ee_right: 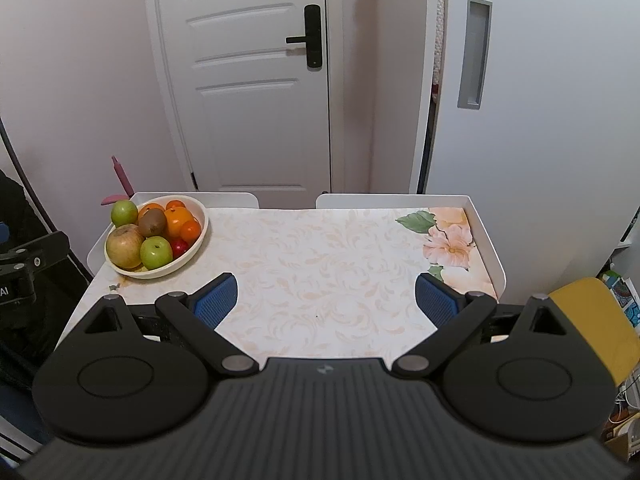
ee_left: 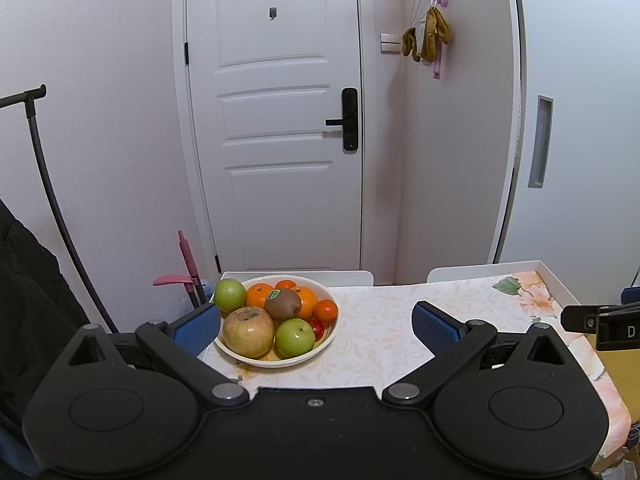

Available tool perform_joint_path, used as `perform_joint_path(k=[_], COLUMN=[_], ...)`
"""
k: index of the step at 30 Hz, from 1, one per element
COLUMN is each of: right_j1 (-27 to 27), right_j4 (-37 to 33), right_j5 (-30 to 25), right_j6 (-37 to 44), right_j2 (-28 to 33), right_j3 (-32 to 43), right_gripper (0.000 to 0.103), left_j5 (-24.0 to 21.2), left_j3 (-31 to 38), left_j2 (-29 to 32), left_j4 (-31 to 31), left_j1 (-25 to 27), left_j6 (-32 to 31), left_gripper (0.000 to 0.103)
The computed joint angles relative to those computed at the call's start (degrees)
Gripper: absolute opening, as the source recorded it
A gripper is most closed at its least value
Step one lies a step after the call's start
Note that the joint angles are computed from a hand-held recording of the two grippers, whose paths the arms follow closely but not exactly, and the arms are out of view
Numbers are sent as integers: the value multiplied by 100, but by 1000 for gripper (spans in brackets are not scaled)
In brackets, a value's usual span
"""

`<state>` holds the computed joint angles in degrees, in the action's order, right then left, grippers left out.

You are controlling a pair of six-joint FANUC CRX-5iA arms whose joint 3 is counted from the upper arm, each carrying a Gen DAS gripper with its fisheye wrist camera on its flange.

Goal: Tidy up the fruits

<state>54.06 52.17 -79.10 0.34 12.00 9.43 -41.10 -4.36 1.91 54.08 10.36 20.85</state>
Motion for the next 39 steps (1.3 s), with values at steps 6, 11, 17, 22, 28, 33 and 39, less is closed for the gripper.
perform_joint_path(k=[6,11,17,22,28,33,39], right_j1=[-11,-34,-61,-57,-60,-65,-65], right_j4=[-7,-39,-50,-53,-47,-41,-43], right_j5=[1,6,34,29,25,21,13], right_j6=[10,30,19,25,12,21,28], right_j2=[7,10,1,4,16,24,39], right_j3=[7,6,-22,-12,1,17,39], right_gripper=[103,103,103,103,103,103,103], left_j5=[-8,-8,18,24,16,22,34], left_j3=[8,17,50,49,43,17,-38], left_j2=[18,23,51,57,86,99,91], left_j4=[15,0,-64,-53,27,129,298], left_j1=[0,-3,-39,-45,-63,-72,-51], left_j6=[-20,4,76,73,26,-61,-230], left_gripper=[103,103,103,103,103,103,103])
